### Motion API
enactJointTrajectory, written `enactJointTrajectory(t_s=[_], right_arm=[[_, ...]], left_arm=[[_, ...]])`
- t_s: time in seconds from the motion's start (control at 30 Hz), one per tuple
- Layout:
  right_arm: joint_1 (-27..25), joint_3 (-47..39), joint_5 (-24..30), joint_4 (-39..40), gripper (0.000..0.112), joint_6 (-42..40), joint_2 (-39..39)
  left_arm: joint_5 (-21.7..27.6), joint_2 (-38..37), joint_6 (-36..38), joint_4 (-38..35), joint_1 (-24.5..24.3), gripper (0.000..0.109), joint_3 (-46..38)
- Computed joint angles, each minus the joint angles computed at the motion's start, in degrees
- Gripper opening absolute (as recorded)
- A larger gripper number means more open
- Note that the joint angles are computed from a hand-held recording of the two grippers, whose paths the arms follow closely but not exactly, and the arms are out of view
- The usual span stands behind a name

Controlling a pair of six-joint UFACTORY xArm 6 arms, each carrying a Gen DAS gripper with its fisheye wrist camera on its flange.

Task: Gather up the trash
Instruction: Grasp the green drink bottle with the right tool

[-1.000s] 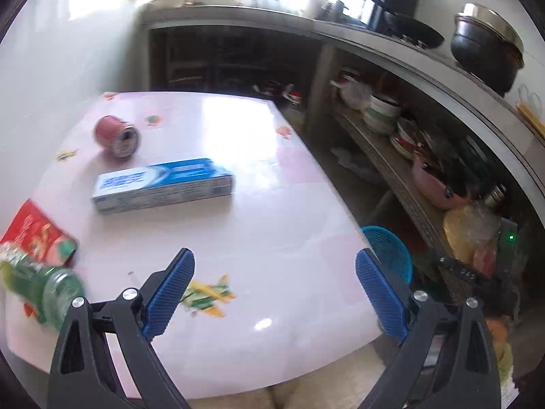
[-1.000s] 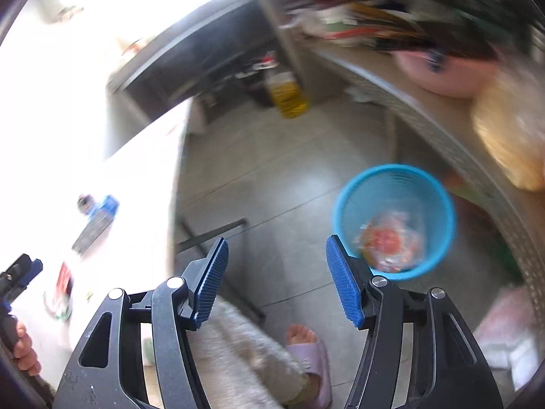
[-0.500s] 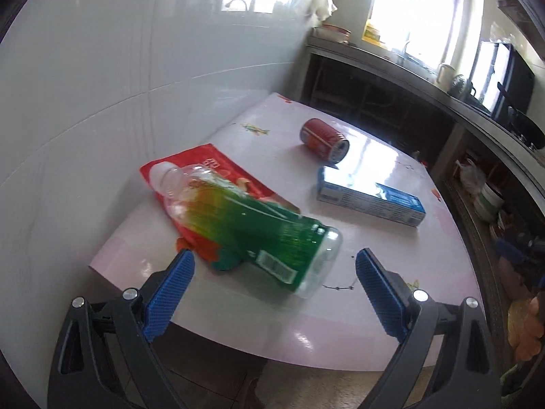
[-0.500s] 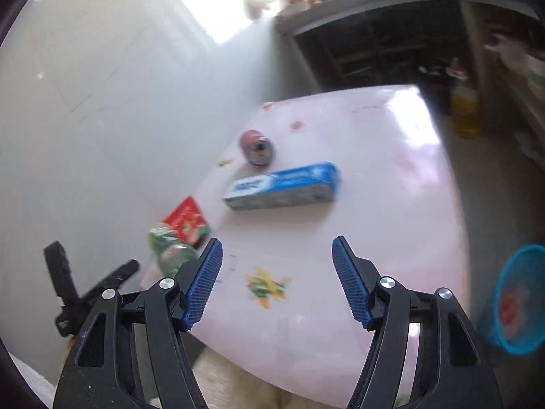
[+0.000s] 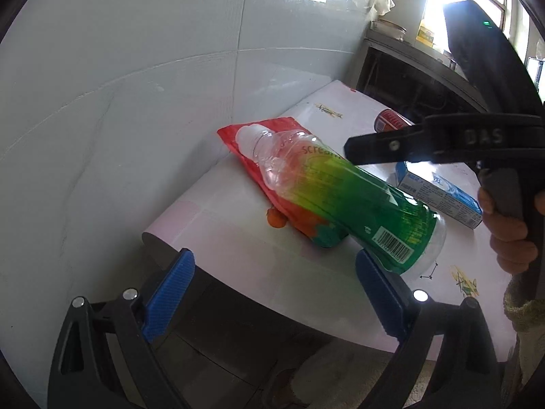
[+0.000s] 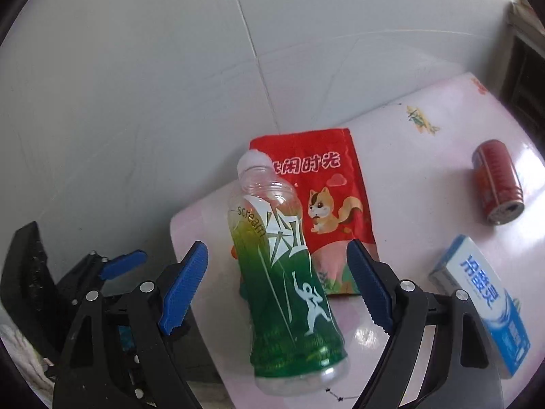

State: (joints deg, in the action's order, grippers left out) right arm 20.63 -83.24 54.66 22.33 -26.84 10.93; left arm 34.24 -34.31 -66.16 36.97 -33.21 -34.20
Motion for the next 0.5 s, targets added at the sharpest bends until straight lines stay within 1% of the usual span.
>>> enactJointTrajectory(t_s=[0.07, 0.1, 0.13, 0.17, 0.2, 0.23, 0.3, 0.37, 0.5], right_arm=[[0.86, -2.98, 1.46, -2.14, 0.073, 1.13, 2.98], [1.11, -3.87, 2.10, -2.82, 0.072, 1.20, 3.97], [1.26, -3.74, 2.21, -3.43, 0.067, 1.36, 4.18], [1.20, -4.21, 3.05, -3.18, 0.061, 1.09, 4.48], [1.03, -4.60, 3.96, -1.86, 0.058, 0.20, 4.79], [0.98, -3.60, 3.59, -1.20, 0.054, -0.52, 4.09], [1.31, -1.41, 1.06, -1.46, 0.052, -1.15, 2.57], [0.93, 1.22, -0.17, -0.12, 0.047, -1.86, 0.23], [-1.09, 7.57, -2.34, 2.84, 0.043, -2.24, -5.58]], left_arm=[[0.33, -0.37, -0.01, -0.02, 0.23, 0.093, 0.43], [0.32, -0.49, 0.14, -0.14, 0.36, 0.093, 0.65], [0.38, -0.59, 0.26, -0.26, 0.48, 0.093, 0.85], [0.47, -0.65, 0.30, -0.39, 0.55, 0.093, 0.99], [0.19, -0.60, 0.63, -0.74, 0.94, 0.093, 1.16], [0.05, -0.58, 0.66, -1.02, 1.08, 0.093, 1.29], [-0.14, -0.23, 0.79, -1.65, 1.28, 0.093, 1.20], [-0.25, 0.07, 0.89, -1.96, 1.18, 0.093, 1.07], [0.55, 0.66, -0.14, -0.02, 0.19, 0.093, 0.23]])
